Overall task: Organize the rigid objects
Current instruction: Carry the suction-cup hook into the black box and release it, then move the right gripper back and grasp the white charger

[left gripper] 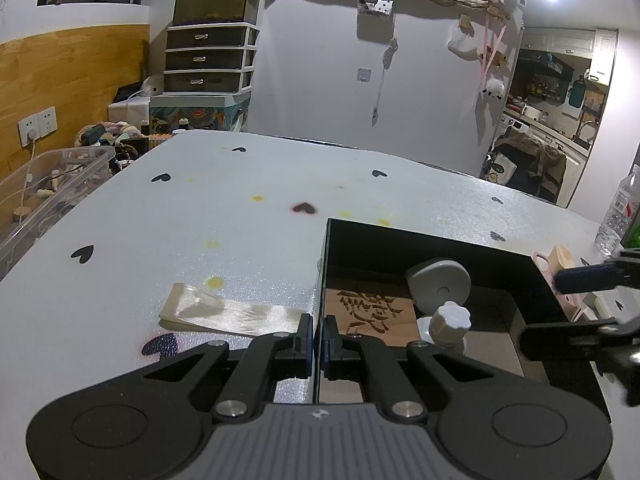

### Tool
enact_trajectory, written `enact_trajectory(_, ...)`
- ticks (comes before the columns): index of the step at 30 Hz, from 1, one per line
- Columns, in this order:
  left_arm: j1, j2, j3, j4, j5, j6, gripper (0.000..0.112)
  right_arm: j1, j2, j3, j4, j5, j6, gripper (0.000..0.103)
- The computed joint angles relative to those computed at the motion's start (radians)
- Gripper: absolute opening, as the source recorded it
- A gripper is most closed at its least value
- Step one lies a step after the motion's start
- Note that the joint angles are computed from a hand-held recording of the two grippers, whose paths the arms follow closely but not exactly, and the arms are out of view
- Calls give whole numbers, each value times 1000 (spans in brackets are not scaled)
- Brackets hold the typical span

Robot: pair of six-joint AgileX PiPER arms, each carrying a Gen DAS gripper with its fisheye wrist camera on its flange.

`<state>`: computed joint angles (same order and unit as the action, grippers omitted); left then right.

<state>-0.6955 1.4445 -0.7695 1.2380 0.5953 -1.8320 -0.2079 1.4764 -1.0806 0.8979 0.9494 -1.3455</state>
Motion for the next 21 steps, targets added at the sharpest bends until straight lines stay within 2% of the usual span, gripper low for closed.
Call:
enact_trajectory(3,-4,1,-4,-10,7,8,4,-43,-21,22,36,11,-27,103)
enact_trajectory(12,-11,0,-3,-13,16,6,4,-260,-64,127,191,40,-159,103)
enact_trajectory(17,-12,0,-3,-13,17,6,4,-375,-75,185,227,21,-230,103)
enact_trajectory(21,-11,-1,-3,-13,15,6,4,-478,-57,216,243,40,-276,103)
